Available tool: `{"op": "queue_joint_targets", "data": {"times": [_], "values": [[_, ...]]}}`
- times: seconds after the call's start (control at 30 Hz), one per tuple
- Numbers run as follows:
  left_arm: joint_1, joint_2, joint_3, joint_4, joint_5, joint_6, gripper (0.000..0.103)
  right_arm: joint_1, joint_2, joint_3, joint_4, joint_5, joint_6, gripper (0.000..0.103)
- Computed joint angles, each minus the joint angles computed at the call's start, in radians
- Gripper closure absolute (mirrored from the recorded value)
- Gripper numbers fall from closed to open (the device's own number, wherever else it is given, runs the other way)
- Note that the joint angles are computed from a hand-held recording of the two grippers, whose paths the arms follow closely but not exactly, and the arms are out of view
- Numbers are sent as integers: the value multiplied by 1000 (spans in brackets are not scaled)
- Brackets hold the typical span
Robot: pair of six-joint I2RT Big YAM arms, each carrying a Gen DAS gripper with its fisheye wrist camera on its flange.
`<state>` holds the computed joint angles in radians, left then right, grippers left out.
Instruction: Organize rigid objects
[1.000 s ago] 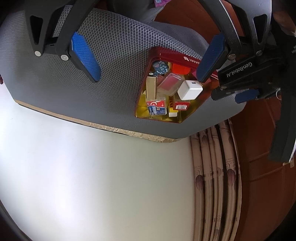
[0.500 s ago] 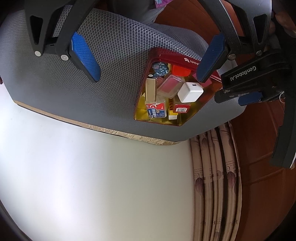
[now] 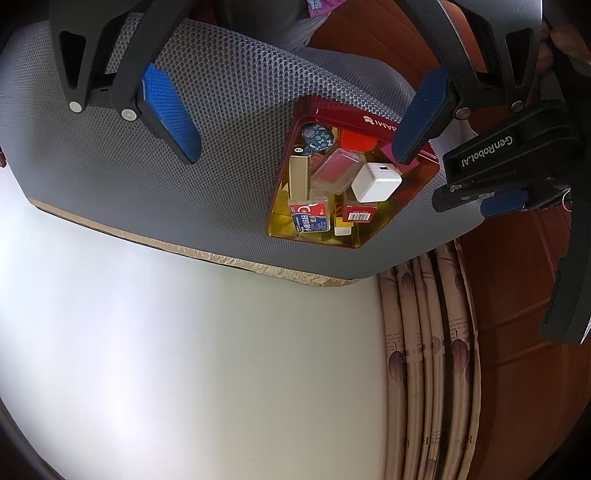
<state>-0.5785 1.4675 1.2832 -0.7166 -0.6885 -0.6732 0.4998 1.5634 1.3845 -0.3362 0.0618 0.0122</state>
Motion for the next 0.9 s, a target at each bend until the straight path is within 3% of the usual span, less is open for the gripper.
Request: {"op": "queue_joint_targets", "data": {"times": [0.9], "values": [[4, 7, 14, -28, 9, 0, 42, 2, 2, 10, -21, -8, 8, 0]]}}
